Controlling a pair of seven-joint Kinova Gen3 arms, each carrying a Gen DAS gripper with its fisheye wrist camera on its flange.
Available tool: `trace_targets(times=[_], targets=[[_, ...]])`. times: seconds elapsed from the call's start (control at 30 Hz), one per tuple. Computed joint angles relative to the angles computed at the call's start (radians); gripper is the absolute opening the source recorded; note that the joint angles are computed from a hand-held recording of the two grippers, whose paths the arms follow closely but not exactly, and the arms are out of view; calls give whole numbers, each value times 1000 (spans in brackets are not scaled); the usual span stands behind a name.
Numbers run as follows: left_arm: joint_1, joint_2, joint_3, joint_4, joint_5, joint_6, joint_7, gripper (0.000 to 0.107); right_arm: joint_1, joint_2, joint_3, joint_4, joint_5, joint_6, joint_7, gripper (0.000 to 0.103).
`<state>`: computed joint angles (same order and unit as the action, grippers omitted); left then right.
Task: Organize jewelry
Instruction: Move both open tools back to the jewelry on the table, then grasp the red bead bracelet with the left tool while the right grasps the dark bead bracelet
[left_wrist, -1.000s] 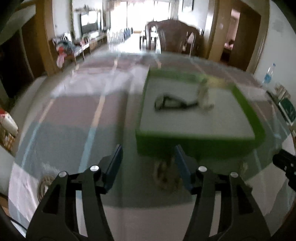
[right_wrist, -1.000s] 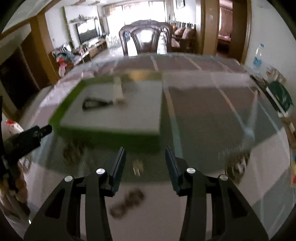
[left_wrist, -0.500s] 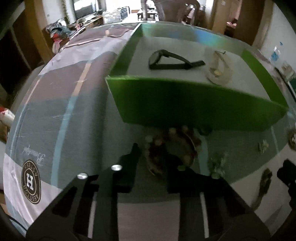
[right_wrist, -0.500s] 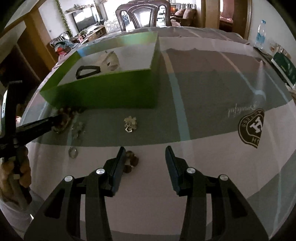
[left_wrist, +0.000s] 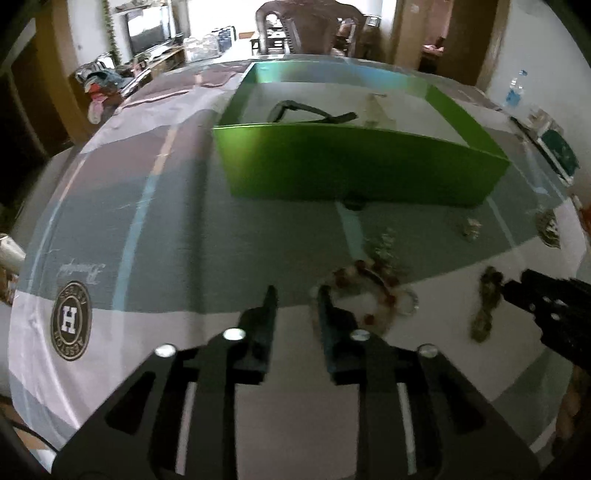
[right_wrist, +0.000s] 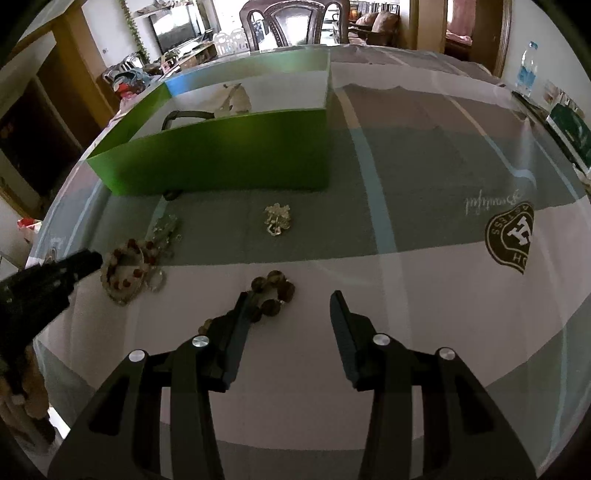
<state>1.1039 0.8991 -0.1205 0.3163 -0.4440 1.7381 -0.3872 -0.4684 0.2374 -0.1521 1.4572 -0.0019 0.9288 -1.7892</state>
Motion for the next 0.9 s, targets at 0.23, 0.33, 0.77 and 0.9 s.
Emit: trace_targets(times=[0.23, 0.33, 0.77, 0.9], targets=[[-25, -1, 25, 27, 38, -68, 25, 43, -9, 11, -4, -6, 0, 8, 3, 44], [-28, -11, 30, 53, 54, -95, 55, 16, -22, 9, -8, -2, 9, 2, 5, 44], [59, -137, 12, 182, -60, -185, 158, 8, -28, 0, -6, 9, 10, -4, -7, 52], [93, -149, -2, 194, -104, -118, 207, 8, -27, -14, -3, 19, 20, -10, -19, 52]])
